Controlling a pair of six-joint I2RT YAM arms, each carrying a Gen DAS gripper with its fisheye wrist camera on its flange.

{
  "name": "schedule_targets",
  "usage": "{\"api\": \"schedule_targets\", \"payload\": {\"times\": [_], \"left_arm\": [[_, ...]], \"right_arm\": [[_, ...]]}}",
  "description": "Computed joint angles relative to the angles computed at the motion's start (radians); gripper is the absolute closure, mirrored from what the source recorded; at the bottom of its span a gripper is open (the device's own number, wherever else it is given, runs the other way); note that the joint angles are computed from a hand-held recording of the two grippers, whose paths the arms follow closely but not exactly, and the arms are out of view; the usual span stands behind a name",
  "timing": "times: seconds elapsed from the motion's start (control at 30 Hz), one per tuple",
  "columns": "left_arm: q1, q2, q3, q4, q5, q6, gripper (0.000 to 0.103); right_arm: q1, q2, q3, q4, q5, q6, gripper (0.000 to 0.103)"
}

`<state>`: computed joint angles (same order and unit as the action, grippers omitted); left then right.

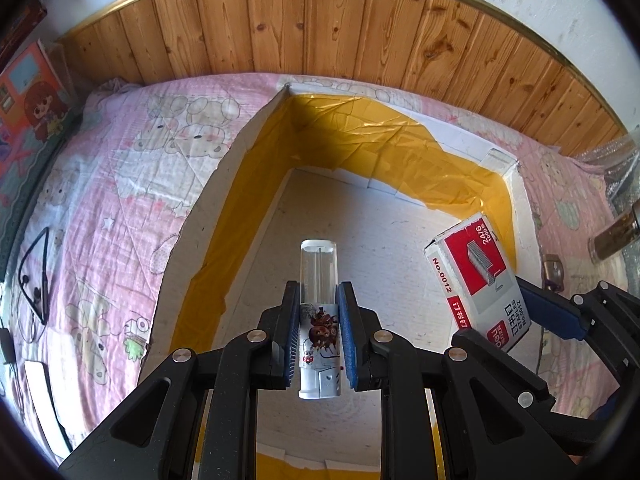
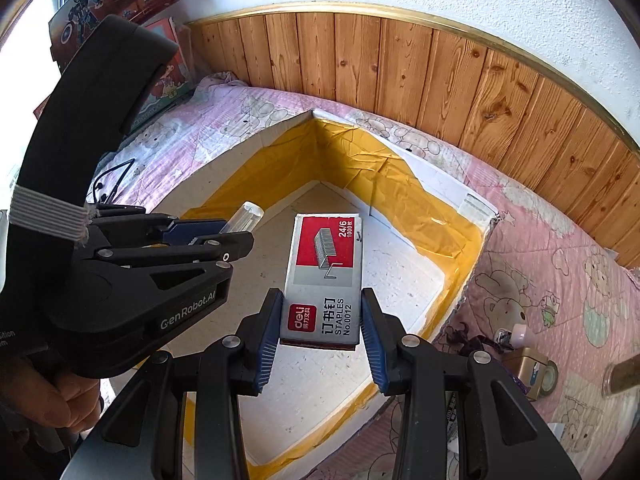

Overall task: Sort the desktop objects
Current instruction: 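Lower both held items over the inside of the cardboard box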

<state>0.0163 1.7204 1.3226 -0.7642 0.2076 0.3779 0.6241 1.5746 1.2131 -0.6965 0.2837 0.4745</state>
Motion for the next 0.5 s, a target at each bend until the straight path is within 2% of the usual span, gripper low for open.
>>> {"api": "schedule_targets", "payload": {"times": [0.5], "left_arm": [[-0.027, 0.077, 0.066, -0.032, -0.037, -0.003, 0.083]], "right_arm": [[-0.075, 0.054, 0.041, -0.015, -0.082, -0.059, 0.063]]}}
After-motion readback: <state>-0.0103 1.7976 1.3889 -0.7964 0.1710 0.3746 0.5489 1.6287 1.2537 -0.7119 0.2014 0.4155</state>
